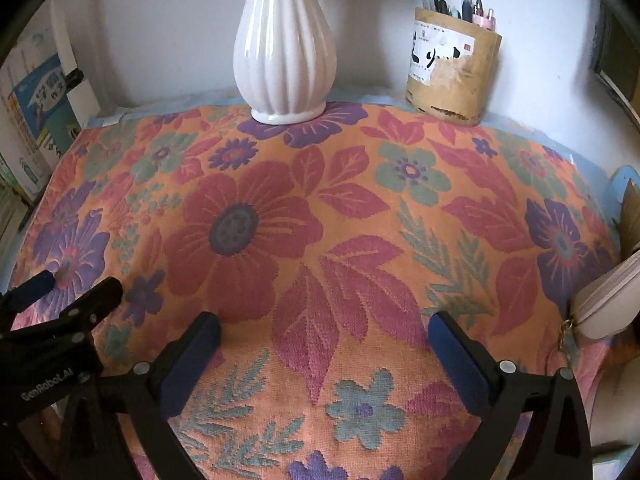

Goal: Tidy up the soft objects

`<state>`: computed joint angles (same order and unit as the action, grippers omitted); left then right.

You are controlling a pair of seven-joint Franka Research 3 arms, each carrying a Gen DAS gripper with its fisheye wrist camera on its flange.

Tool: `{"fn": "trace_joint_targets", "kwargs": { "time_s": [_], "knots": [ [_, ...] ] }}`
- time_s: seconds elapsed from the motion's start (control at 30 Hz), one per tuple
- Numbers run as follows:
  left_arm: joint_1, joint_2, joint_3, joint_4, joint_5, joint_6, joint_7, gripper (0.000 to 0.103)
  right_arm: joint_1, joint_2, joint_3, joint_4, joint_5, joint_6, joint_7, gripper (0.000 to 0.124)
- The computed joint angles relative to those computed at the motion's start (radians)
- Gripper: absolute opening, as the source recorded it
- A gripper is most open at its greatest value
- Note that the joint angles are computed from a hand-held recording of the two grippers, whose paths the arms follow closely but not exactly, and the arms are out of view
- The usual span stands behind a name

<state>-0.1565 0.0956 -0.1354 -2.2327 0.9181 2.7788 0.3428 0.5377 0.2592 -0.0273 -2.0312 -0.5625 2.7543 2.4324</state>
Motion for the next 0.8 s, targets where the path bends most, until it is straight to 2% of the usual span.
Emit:
{"fn": "trace_joint_targets", "kwargs": {
  "time_s": [0.07, 0.1, 0.13, 0.8],
  "knots": [
    [0.003, -0.001, 0.001, -0.003, -0.008, 0.010, 0.005, 0.103, 0.002, 0.000, -0.001, 0.000, -0.015, -0.003, 0.008, 0.103],
    [0.003, -0.001, 0.001, -0.002, -0.008, 0.010, 0.005, 0.103, 0.027, -0.004, -0.036, -0.019, -0.086, 0.043, 0.087, 0.103],
    [0.003, -0.001, 0.001, -0.002, -0.008, 0.009, 0.006, 0.103, 0.026, -0.006, -0.037, -0.022, -0.096, 0.046, 0.096, 0.103],
    [0.000, 0.000, 0.003, -0.003, 0.004, 0.011, -0.009, 0.103, 0.006, -0.008, -0.014, -0.019, -0.102, 0.038, 0.097, 0.103]
  ]
}}
